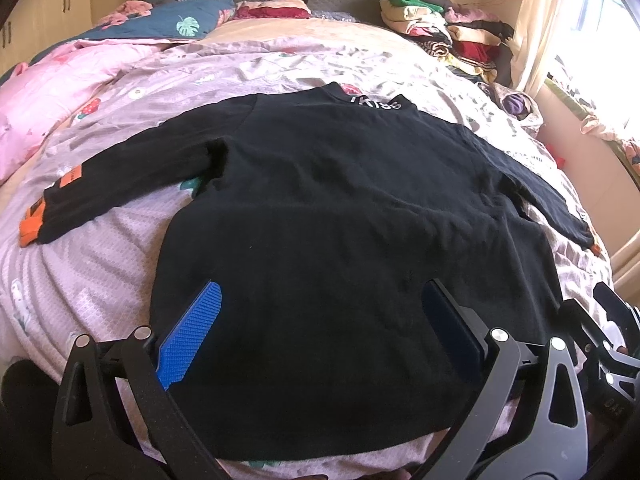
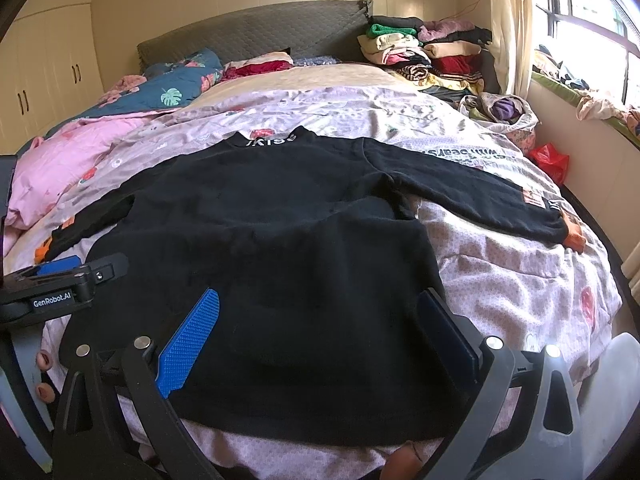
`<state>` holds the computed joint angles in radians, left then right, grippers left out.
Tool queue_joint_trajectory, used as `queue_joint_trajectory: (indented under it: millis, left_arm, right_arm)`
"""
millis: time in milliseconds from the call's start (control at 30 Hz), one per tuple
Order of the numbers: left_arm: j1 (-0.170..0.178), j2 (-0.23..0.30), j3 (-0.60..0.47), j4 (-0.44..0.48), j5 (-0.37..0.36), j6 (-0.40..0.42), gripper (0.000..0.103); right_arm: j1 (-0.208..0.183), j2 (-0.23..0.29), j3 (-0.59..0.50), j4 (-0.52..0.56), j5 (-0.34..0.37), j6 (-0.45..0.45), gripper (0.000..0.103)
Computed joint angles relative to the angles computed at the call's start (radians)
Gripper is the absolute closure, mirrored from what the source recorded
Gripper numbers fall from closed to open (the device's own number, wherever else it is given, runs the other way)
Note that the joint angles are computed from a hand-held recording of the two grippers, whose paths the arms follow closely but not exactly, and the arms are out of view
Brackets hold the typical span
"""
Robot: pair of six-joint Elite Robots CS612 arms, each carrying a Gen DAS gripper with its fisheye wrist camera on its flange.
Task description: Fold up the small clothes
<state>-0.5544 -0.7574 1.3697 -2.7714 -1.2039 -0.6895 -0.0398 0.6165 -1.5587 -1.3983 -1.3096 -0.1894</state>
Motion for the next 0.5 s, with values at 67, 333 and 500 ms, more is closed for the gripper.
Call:
queue_joint_trajectory:
  millis: [67,333,500]
  left_arm:
    - [0.005,0.008,-0.016,0.01,-0.007,0.002,0.009]
    - [0.022,0.035,-0.08,0.031,-0.024,0.016,0.009]
    - [0.035,0.054,-0.124,0.039,-0.05,0.033,0.009]
  right_arm:
    - [0.002,-0.01,0.015,-0.005,-0.008,0.008,0.004]
    - [0.006,-0.046,0.085,-0.042,-0.013,0.046,0.004]
    - [0.011,-0.059,0.114,-0.071,-0.02,0.055,0.004]
